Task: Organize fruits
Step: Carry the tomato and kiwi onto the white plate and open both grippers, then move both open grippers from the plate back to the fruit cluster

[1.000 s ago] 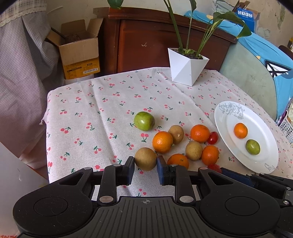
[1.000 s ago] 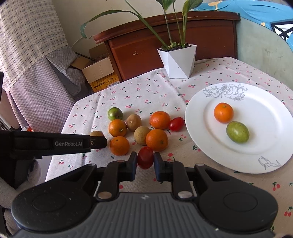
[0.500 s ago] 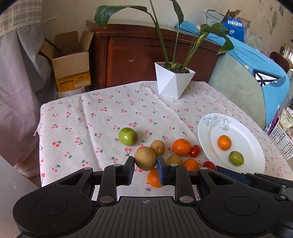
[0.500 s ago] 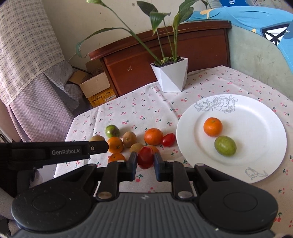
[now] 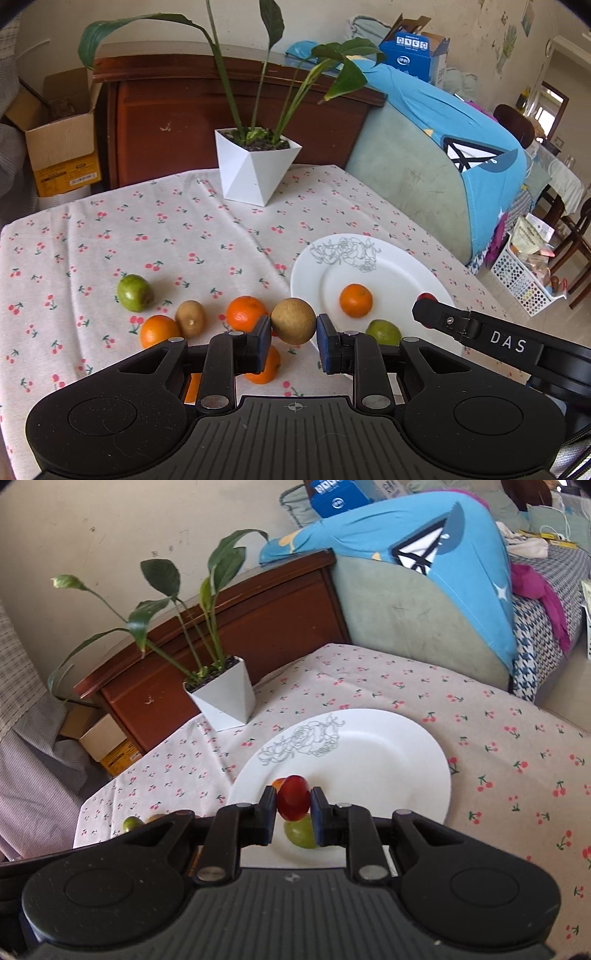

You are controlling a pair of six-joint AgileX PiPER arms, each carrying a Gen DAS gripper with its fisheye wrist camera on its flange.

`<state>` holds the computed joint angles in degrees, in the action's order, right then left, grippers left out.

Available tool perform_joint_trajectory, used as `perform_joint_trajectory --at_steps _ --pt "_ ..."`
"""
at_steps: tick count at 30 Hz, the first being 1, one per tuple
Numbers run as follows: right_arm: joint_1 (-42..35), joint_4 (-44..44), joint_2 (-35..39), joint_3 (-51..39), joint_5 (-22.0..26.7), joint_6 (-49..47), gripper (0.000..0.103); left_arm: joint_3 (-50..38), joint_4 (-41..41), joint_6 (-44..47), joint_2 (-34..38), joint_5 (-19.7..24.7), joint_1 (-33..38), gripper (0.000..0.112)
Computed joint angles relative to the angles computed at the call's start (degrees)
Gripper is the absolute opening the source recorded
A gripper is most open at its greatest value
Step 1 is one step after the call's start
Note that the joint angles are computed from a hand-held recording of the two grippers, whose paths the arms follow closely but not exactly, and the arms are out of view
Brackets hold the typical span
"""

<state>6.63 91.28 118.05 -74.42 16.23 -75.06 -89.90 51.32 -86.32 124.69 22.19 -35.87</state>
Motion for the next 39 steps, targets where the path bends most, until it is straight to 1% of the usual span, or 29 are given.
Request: perform_joint_trajectory --at_steps 3,7,12,15,18,21,23,25,28,32,36,39 --pt "-1.1 -4.1 0.9 -0.7 0.5 5.6 0.019 -3.1 -3.9 4.2 2.1 -0.1 -0.3 0.024" --pt "-1.8 -5.0 0.9 -0.6 0.3 7.4 0.019 -6.8 -8.4 9.4 4.6 -0.1 -0.6 0.024" --pt "-2.6 -7.9 1.7 -1.3 0.8 11.9 0.019 -11.4 -13.5 15.0 7.5 0.9 -0.9 0.024" --pt "-3.0 -10.4 2.3 -2.0 1.1 15.5 0.020 -14.2 -16.1 17.7 9.3 2.1 -1.0 0.024" --pt "-3.0 -13.0 2.7 -2.4 0.5 19.5 0.024 -16.6 -16.9 19.4 10.7 3.9 -1.3 0.024" --pt "-3.4 -11.4 2.5 -2.1 0.6 19.0 0.025 -17.1 -17.6 19.7 10.9 3.9 -1.3 0.029" --pt "-3.2 -10.1 2.3 -1.8 0.1 17.7 0.026 -16.5 -16.2 17.9 10.3 3.4 -1.4 0.050" --pt "-3.1 -8.5 2.0 -1.5 -0.4 16.2 0.031 -16.0 -12.7 14.7 9.8 3.8 -1.7 0.057" --pt "-3.0 -7.8 1.9 -1.5 -0.5 15.7 0.037 -16.0 -11.5 14.5 9.2 5.1 -1.7 0.057" --pt "-2.7 -7.4 1.8 -1.4 0.2 14.6 0.037 -15.3 -12.3 14.1 8.2 6.7 -1.2 0.058" --pt "-2.1 -5.3 1.4 -1.0 0.9 11.0 0.041 -14.1 -12.8 13.8 6.8 8.4 -0.5 0.058" --pt "-1.6 -4.5 1.2 -0.8 1.4 8.8 0.041 -12.3 -12.9 13.0 5.4 8.7 0.1 0.058"
